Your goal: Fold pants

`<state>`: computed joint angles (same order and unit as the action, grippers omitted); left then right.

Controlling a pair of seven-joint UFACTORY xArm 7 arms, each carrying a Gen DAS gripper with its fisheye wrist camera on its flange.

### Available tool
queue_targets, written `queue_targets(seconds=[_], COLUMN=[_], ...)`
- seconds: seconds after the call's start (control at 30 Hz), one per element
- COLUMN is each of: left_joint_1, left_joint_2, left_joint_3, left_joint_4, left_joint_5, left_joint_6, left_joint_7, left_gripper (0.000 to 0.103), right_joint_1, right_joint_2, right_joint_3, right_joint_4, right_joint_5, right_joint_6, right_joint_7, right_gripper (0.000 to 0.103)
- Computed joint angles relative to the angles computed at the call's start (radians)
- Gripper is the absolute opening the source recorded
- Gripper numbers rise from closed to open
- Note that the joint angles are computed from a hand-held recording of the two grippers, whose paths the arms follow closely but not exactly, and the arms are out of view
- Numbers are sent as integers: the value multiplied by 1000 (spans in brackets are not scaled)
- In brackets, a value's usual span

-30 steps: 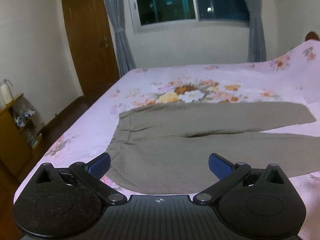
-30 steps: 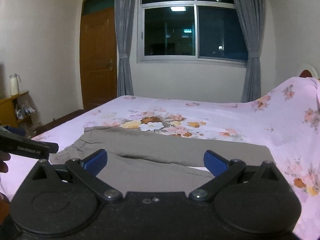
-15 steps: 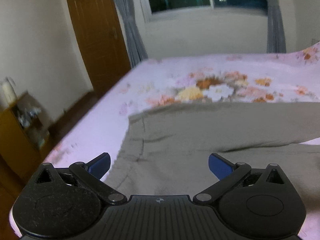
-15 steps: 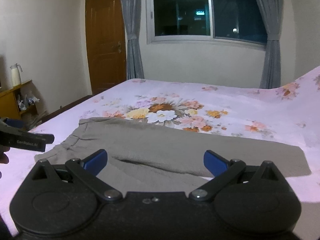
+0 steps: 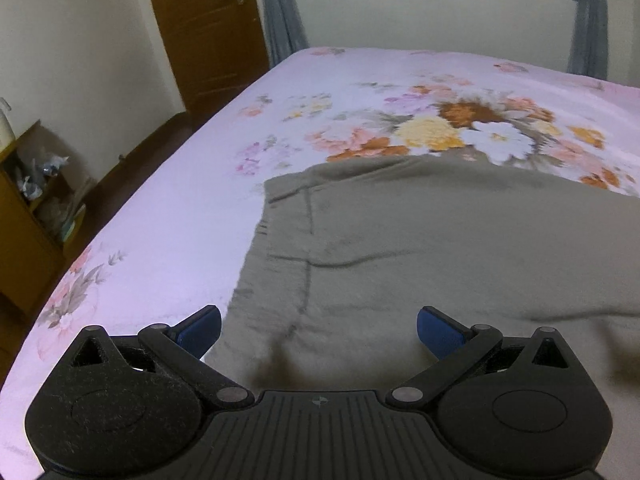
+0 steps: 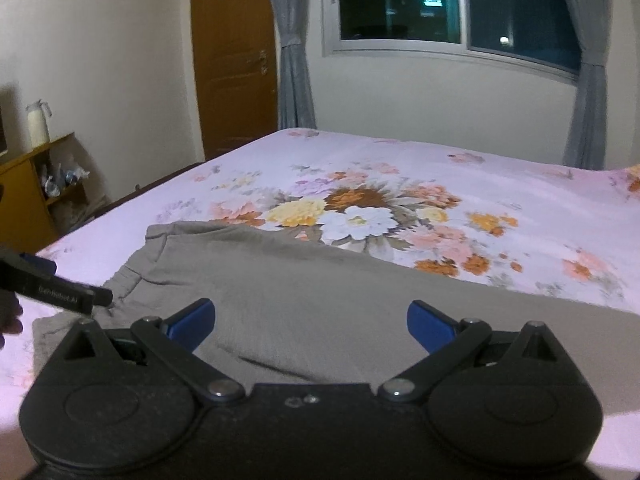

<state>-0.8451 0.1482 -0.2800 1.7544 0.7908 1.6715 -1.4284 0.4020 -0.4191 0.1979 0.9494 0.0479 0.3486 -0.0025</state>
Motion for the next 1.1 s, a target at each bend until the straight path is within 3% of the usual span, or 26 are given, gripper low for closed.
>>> queue_targets(seconds=[0.2, 0.53, 0.97, 1.0, 1.03, 1.07, 1.1], left_joint_1=[84, 253, 410, 420, 433, 426, 454], left_joint_2=[-36, -86, -154, -175, -201, -214, -215], left_joint_3=[28, 60, 86, 87, 91, 107, 82], left_joint_4=[-88, -239, -441, -473, -514, -534, -537], left_joint_5=[-26, -68, -127, -129, -135, -152, -140], left_joint_6=[-83, -194, -603, -650, -730, -786, -800], left_joint_7=[51, 79, 165, 164, 161, 154, 140], left_gripper=[103, 103, 101, 86, 62, 51, 49], right_joint_1=[14, 1, 9, 10, 11, 10, 10], right_joint_2=[168, 456, 748, 770, 789, 808, 828], right_joint_3=[-7, 2, -19, -19, -19, -17, -16], right_joint_4=[101, 351, 685, 717, 746, 775, 807], right_joint_5=[6, -9, -70, -69, -66, -59, -54], right_joint_6=[-38, -12, 127, 146, 165, 185, 213], right_joint_7=[-42, -119, -158, -165, -172, -182, -193], right_gripper=[100, 96, 97, 96, 94, 93, 88])
